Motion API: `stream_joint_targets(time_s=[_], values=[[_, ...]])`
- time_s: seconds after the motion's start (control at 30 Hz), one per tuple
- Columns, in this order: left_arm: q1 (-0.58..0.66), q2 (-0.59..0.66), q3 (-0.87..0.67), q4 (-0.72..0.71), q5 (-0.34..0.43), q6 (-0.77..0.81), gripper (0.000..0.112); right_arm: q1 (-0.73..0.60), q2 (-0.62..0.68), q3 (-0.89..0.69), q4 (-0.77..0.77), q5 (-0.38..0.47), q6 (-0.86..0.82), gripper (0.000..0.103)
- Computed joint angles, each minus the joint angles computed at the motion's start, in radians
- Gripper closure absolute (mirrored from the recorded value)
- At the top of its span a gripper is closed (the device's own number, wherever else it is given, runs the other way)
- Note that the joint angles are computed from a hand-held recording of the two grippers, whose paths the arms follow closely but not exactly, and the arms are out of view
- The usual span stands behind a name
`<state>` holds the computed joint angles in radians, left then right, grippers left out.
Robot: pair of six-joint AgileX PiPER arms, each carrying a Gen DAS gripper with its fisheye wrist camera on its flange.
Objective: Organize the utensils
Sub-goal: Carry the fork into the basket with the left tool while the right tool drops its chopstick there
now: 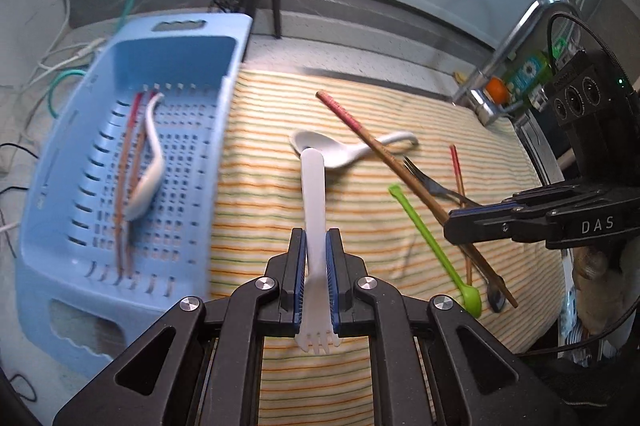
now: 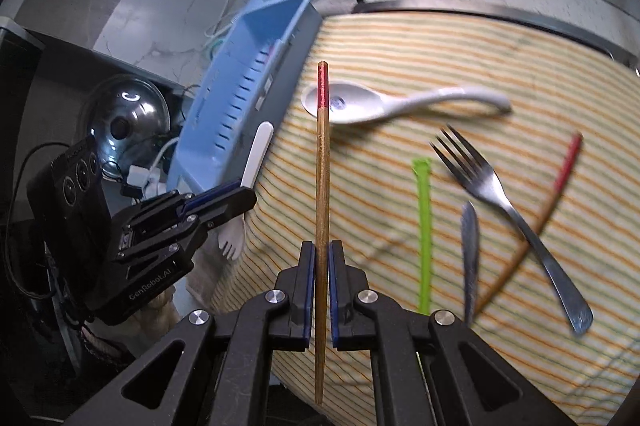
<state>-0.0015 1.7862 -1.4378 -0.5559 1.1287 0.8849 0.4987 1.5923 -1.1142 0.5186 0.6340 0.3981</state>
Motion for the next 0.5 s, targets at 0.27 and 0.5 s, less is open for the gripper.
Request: stream_joint_targets(time_s=[0.27,0.5], values=[[0.086,0.126,-0.214,0.021,0.041,-0.018,0.104,0.035,0.173,-0.293,-0.156,0.023,0.162,0.097],[0.114,0.259,-0.407,0.06,0.08,-0.066,0.104,0.04,0.401,-0.604,-0.154,0.104,0.178,0.097]])
